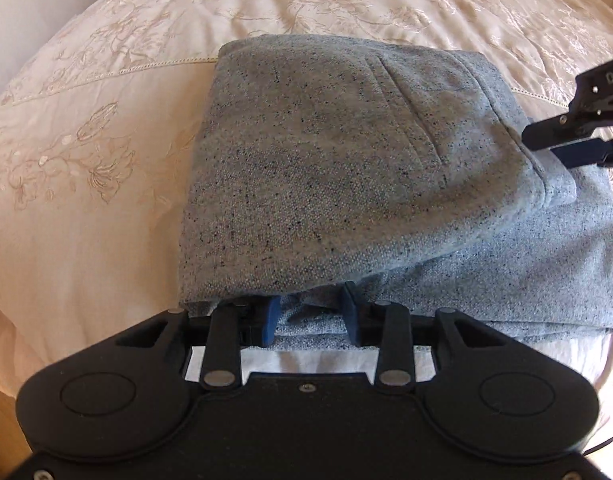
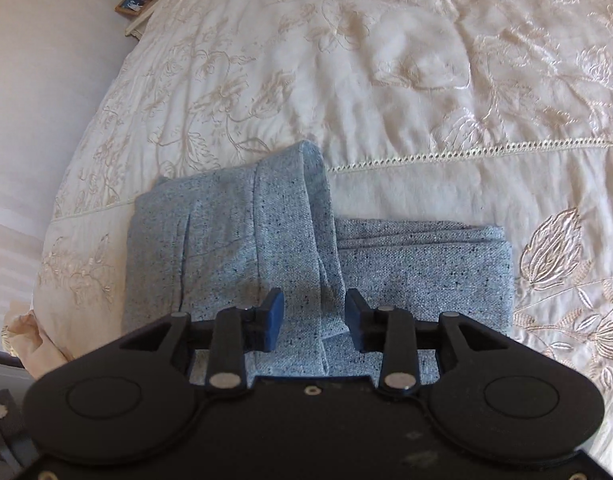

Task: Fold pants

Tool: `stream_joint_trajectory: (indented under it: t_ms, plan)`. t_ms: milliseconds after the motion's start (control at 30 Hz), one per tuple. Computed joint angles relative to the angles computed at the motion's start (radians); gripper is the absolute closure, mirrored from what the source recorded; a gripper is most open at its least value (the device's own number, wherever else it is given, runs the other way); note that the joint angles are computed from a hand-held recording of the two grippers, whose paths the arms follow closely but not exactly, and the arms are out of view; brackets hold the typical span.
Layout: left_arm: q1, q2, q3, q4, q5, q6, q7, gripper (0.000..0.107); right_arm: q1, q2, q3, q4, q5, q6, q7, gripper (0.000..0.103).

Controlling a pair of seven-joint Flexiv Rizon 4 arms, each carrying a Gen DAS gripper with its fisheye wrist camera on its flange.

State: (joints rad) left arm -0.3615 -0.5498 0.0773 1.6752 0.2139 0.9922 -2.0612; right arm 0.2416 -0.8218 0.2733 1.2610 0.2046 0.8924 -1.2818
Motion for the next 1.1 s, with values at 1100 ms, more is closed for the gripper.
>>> stream_joint_trajectory:
  t_ms: [1100]
  plan:
    - [-0.039,0.021,-0.003,0.017,0.080,-0.016,0.047,0.062,-0.012,0.227,0.044,0.111,0.128,0.193,-0.103,0.087]
